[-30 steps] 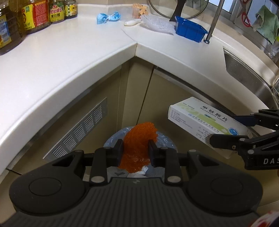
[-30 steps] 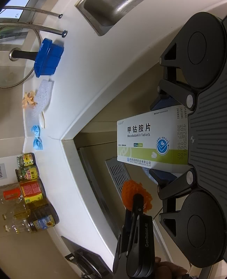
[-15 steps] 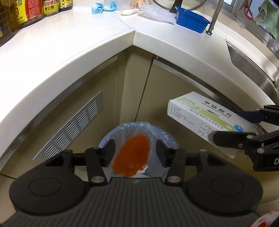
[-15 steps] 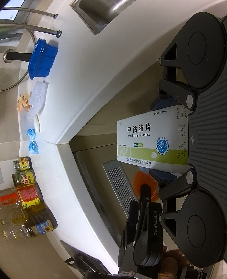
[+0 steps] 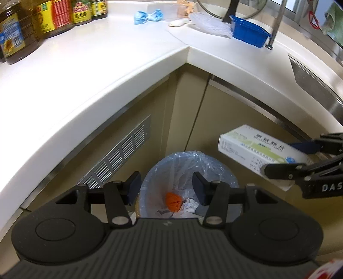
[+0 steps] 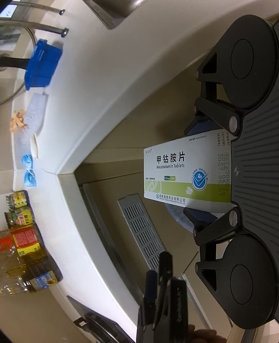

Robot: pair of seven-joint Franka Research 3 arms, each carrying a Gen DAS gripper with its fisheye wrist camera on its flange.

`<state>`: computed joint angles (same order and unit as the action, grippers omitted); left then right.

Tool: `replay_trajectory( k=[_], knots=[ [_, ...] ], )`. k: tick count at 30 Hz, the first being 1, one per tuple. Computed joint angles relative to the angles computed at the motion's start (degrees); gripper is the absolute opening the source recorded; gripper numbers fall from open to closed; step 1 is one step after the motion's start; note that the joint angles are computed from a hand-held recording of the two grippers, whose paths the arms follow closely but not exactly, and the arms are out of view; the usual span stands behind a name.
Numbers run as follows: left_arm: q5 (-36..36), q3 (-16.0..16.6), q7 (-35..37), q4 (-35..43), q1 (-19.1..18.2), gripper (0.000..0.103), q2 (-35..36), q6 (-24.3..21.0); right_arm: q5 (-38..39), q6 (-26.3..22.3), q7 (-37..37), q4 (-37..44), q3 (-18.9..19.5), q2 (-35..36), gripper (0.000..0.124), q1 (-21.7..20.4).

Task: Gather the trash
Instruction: 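Lower both held items over the bin and open both tools, then raise both tools toward the blue basket and tissue pack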

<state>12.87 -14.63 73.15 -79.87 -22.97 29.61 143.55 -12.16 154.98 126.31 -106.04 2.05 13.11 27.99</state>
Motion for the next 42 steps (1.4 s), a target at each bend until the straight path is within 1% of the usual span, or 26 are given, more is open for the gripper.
replay_trajectory(
  k=[6,10,12,20,31,36,42],
  knots=[
    [-0.20,0.05,-0.34,-0.90,0.39,0.049,-0.84,0.28,3.90,0.47,-3.29,1.69,0.91,2.23,0.070,-0.49],
    [-0.07,0.23,-0.93,-0.98,0.37,0.049,-0.98,0.37,9.15,4.65,-5.55,1.56,1.78,3.65,0.070,-1.29],
    [0.01,0.27,-1.10,-1.26,0.47,0.049,-1.20,0.47,9.78,5.52,-5.58,1.63,1.11,3.97,0.071,-0.68],
    [-0.62,-0.16,-0.83,-2.36,1.24,0.049,-1.85,1.62,8.15,3.47,-3.91,2.39,-0.72,3.59,0.071,0.99],
    [-2.28,-0.95,1.26,-2.95,2.10,0.049,-2.70,4.07,1.94,3.07,2.15,2.14,-2.01,2.10,0.071,2.38],
    [-2.94,-1.12,2.07,-3.17,2.65,0.049,-3.39,5.55,-3.75,3.57,8.31,1.74,-3.31,0.47,0.071,3.29],
    [-3.49,-1.31,3.43,-1.23,2.94,0.049,-3.02,6.50,-13.67,2.97,18.11,1.79,-4.30,-2.05,0.071,3.56]
  ],
)
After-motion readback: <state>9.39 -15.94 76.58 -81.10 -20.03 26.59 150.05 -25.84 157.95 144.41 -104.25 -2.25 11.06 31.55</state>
